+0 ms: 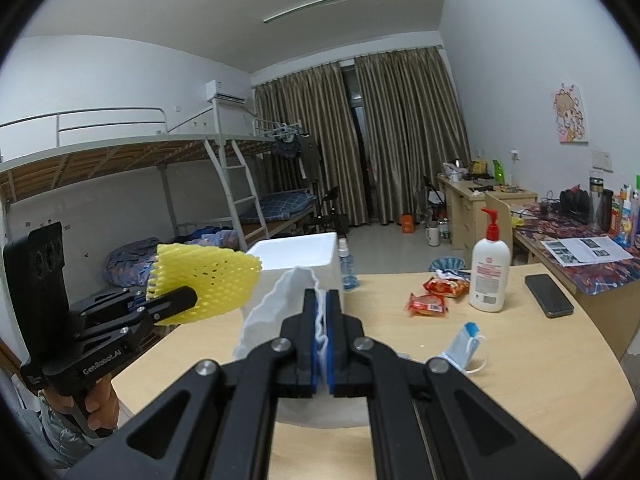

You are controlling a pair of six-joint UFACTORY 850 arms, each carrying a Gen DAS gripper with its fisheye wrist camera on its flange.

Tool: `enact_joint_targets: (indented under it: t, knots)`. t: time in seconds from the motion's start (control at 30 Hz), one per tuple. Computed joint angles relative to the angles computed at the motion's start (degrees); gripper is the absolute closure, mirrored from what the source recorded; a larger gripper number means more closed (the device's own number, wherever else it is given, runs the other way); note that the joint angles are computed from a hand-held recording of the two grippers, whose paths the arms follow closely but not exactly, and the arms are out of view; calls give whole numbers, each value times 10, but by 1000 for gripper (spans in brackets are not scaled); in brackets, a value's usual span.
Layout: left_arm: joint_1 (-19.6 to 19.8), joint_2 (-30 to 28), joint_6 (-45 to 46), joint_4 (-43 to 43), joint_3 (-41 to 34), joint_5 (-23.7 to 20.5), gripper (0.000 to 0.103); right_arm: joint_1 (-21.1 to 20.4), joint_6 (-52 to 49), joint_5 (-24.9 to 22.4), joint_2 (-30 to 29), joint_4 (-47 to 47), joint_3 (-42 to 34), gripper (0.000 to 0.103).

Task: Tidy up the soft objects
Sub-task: 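Lift the yellow net and white tissue off the table with both tools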

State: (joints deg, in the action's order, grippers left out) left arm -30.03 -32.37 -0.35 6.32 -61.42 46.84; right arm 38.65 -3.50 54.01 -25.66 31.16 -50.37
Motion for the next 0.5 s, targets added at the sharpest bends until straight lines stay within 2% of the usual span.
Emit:
enact_joint_targets:
  t: [0.17,0.5]
  knots:
    - [-3,32,30,-65,45,20,93,14,-4,4,-4,-9,-7,97]
    - [13,73,33,-119,99,41,93,31,-13,-8,-20,-50,-39,97]
